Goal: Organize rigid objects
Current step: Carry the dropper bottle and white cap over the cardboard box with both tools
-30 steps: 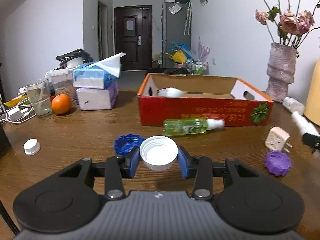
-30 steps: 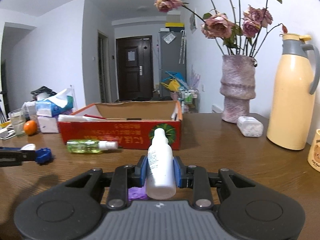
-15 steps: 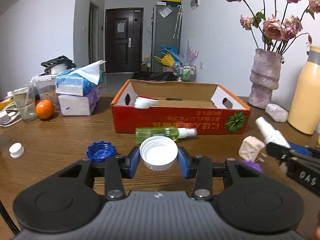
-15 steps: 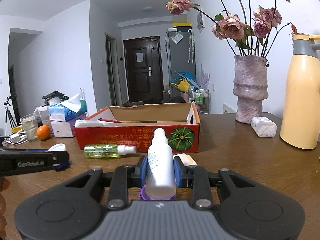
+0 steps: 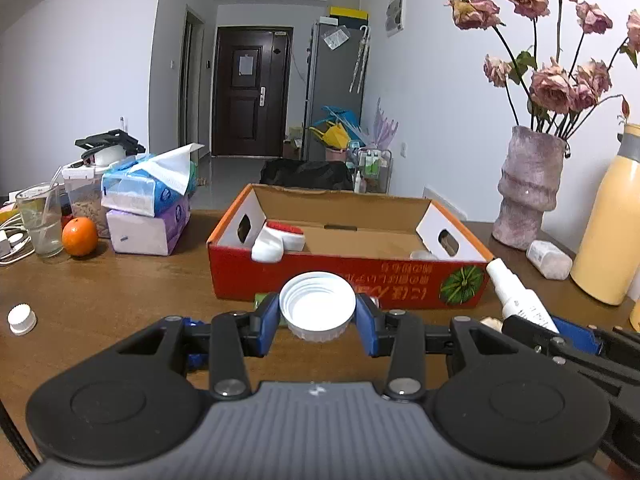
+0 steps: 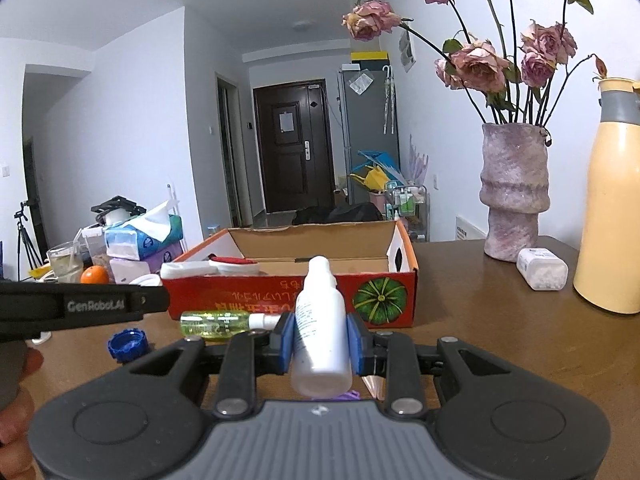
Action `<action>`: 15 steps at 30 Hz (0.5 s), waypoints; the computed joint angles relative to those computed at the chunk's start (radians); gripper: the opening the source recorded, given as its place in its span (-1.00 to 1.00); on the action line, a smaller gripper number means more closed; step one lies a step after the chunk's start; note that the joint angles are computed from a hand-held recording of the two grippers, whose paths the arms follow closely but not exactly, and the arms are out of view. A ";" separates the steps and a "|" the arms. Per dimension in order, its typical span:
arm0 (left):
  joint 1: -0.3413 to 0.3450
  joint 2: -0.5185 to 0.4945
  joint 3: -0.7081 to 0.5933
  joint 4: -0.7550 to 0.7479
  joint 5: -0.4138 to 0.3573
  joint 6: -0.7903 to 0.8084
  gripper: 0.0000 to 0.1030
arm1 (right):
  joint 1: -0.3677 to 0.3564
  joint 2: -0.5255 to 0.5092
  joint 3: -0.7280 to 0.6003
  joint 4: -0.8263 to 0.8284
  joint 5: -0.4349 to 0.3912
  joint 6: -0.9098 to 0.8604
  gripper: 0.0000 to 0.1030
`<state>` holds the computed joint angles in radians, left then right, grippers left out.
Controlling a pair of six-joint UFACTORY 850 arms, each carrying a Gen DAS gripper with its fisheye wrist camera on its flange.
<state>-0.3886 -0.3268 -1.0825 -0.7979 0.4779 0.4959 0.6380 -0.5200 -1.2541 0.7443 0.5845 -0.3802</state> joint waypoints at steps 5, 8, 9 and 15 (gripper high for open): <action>0.001 -0.017 -0.031 -0.008 0.005 0.009 -0.20 | -0.009 -0.018 -0.035 -0.008 -0.011 0.003 -0.48; 0.004 -0.030 -0.049 -0.008 0.006 0.009 -0.20 | -0.015 -0.037 -0.066 -0.007 -0.017 0.000 -0.48; 0.004 -0.036 -0.058 -0.011 0.008 0.013 -0.20 | -0.018 -0.043 -0.076 -0.010 -0.018 0.003 -0.48; 0.012 -0.072 -0.110 -0.034 0.008 0.032 -0.20 | -0.034 -0.077 -0.130 -0.044 -0.037 0.032 -0.48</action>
<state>-0.3764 -0.3992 -1.1922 -0.8319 0.4861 0.5276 0.6044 -0.5973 -1.3845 0.6998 0.5479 -0.3480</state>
